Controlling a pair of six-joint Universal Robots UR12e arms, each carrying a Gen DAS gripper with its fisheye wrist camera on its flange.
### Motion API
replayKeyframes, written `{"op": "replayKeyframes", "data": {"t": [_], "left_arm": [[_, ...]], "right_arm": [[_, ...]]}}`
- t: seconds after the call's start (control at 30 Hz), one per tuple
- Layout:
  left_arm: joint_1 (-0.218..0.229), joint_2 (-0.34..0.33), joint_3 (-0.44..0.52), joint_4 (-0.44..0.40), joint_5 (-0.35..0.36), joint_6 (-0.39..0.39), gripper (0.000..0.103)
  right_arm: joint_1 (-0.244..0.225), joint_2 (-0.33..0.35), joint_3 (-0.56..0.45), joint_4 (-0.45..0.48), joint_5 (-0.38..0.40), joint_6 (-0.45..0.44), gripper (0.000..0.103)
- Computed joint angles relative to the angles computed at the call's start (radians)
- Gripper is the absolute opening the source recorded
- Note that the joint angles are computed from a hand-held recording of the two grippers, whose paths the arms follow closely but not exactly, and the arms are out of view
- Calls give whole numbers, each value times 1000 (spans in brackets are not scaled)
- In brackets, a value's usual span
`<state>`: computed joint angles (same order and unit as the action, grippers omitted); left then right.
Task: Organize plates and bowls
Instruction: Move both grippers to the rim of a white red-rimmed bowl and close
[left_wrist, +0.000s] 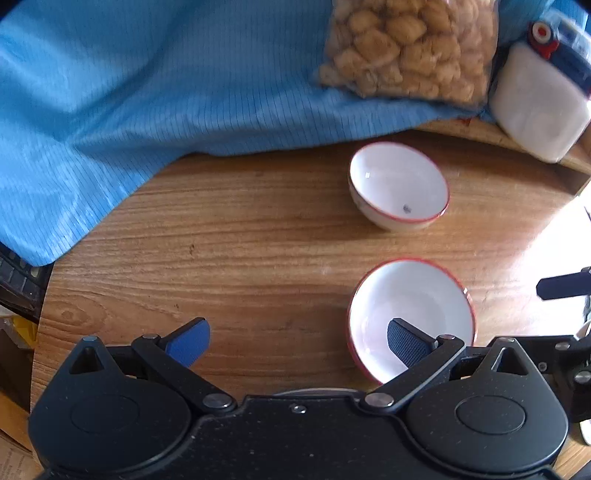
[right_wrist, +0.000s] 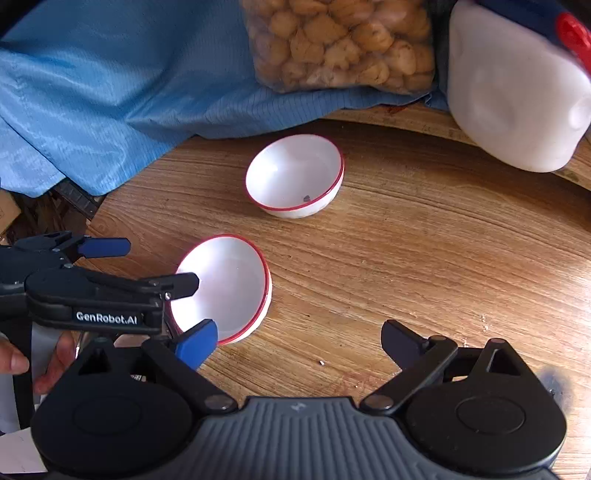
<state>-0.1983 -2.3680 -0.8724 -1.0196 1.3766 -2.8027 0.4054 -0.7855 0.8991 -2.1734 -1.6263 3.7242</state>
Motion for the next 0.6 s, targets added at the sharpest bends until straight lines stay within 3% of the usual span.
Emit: {"op": "replayKeyframes", "data": {"t": [0.17, 0.33, 0.4, 0.6], "left_arm": [[-4, -5, 12, -22, 3, 35, 98], [-11, -10, 18, -30, 7, 71, 91], [-14, -10, 19, -35, 12, 94, 82], [-25, -2, -1, -9, 43, 142, 78]], "right_arm": [[2, 6, -8, 9, -11, 12, 94], [1, 15, -18, 24, -21, 52, 92], [0, 17, -16, 18, -17, 67, 91], [0, 21, -10, -1, -18, 92, 88]]}}
